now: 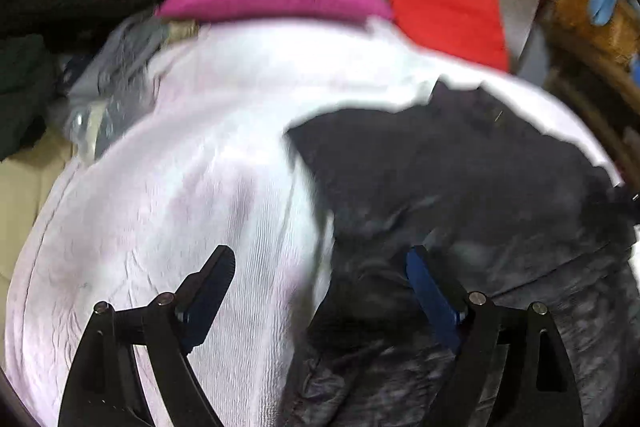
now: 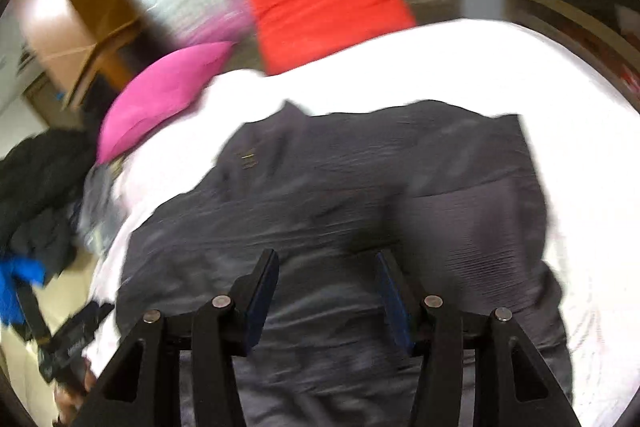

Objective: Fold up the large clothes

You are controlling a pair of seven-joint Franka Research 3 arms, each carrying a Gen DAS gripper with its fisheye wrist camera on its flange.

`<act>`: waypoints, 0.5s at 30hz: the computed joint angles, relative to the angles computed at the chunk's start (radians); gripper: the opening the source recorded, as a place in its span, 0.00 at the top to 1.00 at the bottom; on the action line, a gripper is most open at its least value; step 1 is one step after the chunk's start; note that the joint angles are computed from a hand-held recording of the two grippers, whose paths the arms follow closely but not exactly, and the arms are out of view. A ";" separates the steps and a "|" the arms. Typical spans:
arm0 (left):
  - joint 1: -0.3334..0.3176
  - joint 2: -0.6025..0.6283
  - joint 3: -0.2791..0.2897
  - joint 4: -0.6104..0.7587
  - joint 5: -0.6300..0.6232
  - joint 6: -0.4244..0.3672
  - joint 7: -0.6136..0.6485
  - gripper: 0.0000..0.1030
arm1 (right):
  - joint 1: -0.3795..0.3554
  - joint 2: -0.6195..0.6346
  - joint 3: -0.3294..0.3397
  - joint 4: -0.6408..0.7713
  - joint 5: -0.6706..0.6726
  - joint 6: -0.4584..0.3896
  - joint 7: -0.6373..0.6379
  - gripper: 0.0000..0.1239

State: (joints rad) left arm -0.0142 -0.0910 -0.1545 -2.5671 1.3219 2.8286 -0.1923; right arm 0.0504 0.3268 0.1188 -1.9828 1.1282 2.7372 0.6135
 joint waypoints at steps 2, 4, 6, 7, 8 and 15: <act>-0.006 0.036 0.001 0.013 -0.055 -0.003 0.059 0.15 | 0.012 0.048 -0.023 0.032 -0.058 0.014 0.073 0.58; -0.017 0.051 -0.003 0.026 -0.052 -0.024 0.076 0.15 | 0.001 0.084 -0.017 0.061 -0.086 0.022 0.095 0.59; -0.029 0.048 -0.005 0.030 -0.065 -0.053 0.104 0.15 | 0.000 0.091 -0.006 0.063 -0.111 0.055 0.092 0.59; -0.035 0.043 -0.008 0.031 -0.071 -0.069 0.114 0.15 | 0.004 0.085 -0.008 0.058 -0.136 0.062 0.114 0.59; -0.038 0.038 -0.008 0.029 -0.068 -0.071 0.112 0.15 | -0.003 0.073 -0.003 0.050 -0.144 0.057 0.123 0.59; -0.032 -0.041 -0.023 -0.001 0.081 -0.053 -0.018 0.15 | -0.044 -0.071 0.017 -0.071 0.009 0.009 -0.043 0.59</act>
